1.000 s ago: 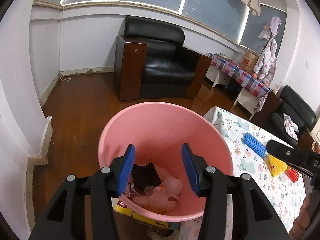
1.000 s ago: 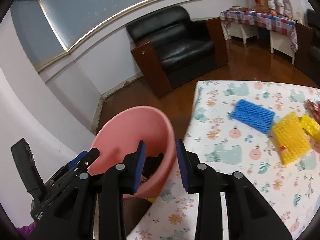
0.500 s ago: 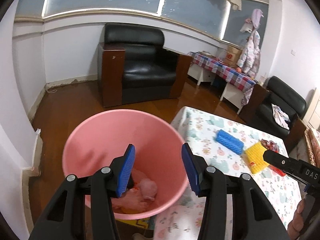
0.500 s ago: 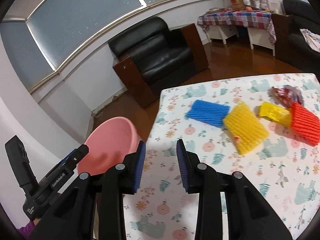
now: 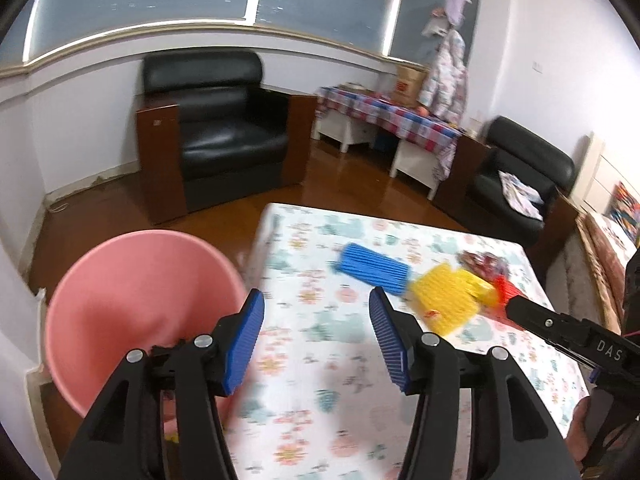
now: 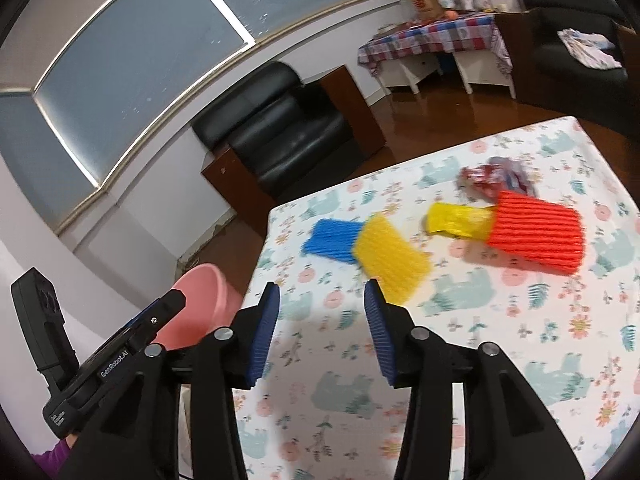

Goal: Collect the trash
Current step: 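Move both open tools back over the table, then grasp the yellow foam net with the left tool while the right tool grasps the red foam net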

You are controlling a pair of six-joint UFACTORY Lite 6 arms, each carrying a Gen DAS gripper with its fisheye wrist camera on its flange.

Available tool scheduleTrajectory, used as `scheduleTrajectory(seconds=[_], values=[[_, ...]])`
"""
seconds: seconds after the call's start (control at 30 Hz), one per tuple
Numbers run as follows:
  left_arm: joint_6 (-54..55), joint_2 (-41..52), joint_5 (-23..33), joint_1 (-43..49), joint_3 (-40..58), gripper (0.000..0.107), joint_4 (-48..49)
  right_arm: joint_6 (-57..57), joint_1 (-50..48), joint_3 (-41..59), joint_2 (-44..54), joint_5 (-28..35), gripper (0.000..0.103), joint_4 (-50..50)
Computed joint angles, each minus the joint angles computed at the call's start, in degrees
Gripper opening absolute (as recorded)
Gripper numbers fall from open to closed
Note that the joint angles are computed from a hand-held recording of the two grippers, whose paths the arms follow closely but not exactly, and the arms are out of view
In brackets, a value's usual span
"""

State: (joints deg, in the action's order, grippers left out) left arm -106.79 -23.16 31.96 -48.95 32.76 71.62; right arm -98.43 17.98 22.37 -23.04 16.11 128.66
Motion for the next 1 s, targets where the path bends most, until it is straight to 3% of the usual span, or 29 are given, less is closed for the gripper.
scheduleTrajectory(seconds=[0.3,0.53,0.8,1.0], values=[[-2.64,19.92,-6.02,-3.02,15.54,0.054,3.13,9.98,-18.03,-4.4,-4.04,6.23,0.046,-19.76],[-0.3,30.99,-11.54,-2.98,24.72,0.055,0.09,9.43,-34.55,-5.1,-4.05,12.21,0.046,-30.73],[8.56,43.51,-17.33,-0.2,36.39,0.055,-10.02,0.79,-41.74,-4.58,-0.53,14.47,0.046,-30.3],[25.18,54.59,-16.01,2.88,47.28,0.055,-30.8,-6.81,-38.27,-4.4,1.18,10.8,0.046,-24.12]])
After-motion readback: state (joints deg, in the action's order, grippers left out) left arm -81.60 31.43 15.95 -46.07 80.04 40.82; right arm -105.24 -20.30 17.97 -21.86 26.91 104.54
